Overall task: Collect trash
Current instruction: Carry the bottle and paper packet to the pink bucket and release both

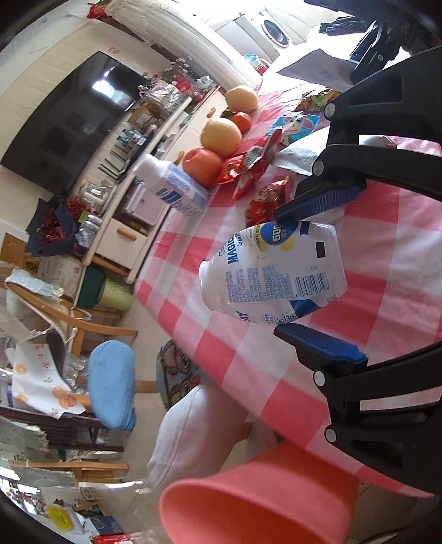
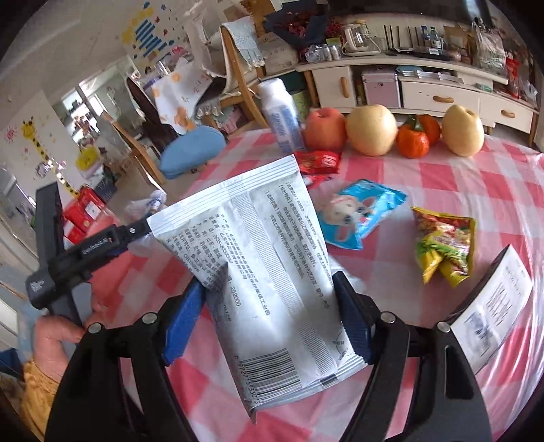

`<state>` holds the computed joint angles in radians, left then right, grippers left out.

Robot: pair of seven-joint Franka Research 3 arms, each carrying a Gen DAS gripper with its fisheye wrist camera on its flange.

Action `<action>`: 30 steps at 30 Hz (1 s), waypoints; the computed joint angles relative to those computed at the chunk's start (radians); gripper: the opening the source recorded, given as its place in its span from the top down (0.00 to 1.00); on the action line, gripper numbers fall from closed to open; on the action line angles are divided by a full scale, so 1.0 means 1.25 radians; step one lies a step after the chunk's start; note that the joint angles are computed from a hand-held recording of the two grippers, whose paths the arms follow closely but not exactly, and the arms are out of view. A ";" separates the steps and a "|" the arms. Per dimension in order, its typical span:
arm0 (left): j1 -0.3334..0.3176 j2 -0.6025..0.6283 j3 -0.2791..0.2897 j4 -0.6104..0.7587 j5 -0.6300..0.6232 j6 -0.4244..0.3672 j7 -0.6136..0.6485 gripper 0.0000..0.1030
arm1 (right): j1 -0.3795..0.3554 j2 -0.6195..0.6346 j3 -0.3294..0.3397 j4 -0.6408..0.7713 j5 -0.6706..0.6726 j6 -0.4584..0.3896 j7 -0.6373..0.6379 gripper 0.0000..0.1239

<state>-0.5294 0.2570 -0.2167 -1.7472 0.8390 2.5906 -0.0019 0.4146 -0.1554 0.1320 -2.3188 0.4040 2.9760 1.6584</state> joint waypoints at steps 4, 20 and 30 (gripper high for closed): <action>0.012 -0.059 0.006 -0.060 0.037 -0.001 -0.050 0.39 | 0.009 0.005 0.015 0.026 -0.009 -0.001 0.015 0.39; 0.183 -0.318 -0.040 -0.319 0.085 -0.028 -0.243 0.39 | 0.125 0.276 0.058 0.430 -0.094 -0.086 0.058 0.39; 0.303 -0.482 -0.035 -0.490 -0.011 -0.030 -0.259 0.39 | 0.221 0.614 0.044 0.929 -0.163 -0.286 0.065 0.39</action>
<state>-0.1511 -0.3460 -0.2602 -2.3595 0.8251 2.5527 -0.3259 0.6909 0.6124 0.1868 -1.1580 0.1999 2.6186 1.7400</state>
